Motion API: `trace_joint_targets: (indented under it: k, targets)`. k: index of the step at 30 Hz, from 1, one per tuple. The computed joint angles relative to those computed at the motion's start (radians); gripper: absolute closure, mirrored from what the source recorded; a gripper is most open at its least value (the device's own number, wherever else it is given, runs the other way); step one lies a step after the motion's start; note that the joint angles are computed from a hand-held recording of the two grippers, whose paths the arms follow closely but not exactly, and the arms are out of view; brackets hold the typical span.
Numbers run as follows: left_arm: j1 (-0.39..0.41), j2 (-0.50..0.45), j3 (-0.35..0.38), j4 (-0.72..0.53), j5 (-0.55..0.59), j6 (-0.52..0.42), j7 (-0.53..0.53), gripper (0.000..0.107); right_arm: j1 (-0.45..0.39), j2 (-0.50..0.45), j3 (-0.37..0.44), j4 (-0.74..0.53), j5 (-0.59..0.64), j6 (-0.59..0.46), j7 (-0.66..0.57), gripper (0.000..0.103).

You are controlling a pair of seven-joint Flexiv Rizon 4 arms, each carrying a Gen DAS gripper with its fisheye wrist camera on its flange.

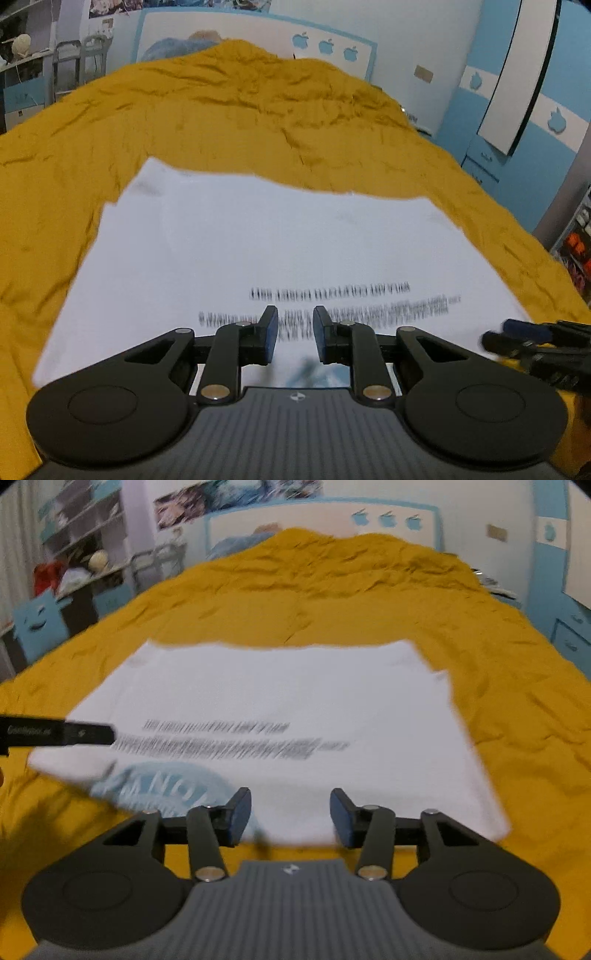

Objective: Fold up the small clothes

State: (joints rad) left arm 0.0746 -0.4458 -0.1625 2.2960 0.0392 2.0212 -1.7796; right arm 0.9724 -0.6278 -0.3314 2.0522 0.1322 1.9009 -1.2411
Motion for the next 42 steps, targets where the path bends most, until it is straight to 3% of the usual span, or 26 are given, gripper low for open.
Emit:
trace_joint_targets:
  k: [7,11,15,21,27,31,36,39,42]
  targets:
    - [-0.048,-0.025,0.040,-0.094,-0.063,-0.064,0.059,0.071,-0.179,0.005,0.068,-0.094,-0.006,-0.024,0.105,0.040]
    - [0.009,-0.057,-0.016,-0.143,-0.054,-0.084,0.076,0.070,-0.284,-0.035,0.124,-0.161,-0.030,-0.028,0.173,0.040]
    - [0.082,-0.111,-0.093,-0.207,-0.024,-0.104,0.094,0.071,-0.459,-0.093,0.273,-0.246,-0.107,-0.040,0.236,0.041]
    - [0.100,-0.205,-0.123,-0.322,-0.046,-0.140,0.138,0.071,-0.664,-0.224,0.453,-0.406,-0.247,-0.071,0.302,0.052]
    - [0.081,-0.291,-0.121,-0.426,-0.084,-0.183,0.193,0.074,-0.802,-0.370,0.604,-0.573,-0.360,-0.133,0.343,0.065]
    - [0.065,-0.343,-0.119,-0.491,-0.114,-0.218,0.233,0.076,-0.867,-0.445,0.703,-0.634,-0.411,-0.138,0.333,0.079]
    - [-0.031,-0.391,-0.026,-0.578,-0.191,-0.277,0.259,0.076,-0.884,-0.485,0.734,-0.660,-0.443,-0.115,0.331,0.091]
    - [-0.071,-0.391,0.018,-0.589,-0.216,-0.280,0.271,0.076,-0.864,-0.475,0.701,-0.653,-0.449,-0.099,0.341,0.095]
    - [-0.035,-0.363,-0.023,-0.548,-0.216,-0.253,0.279,0.076,-0.806,-0.434,0.616,-0.628,-0.436,-0.078,0.349,0.097]
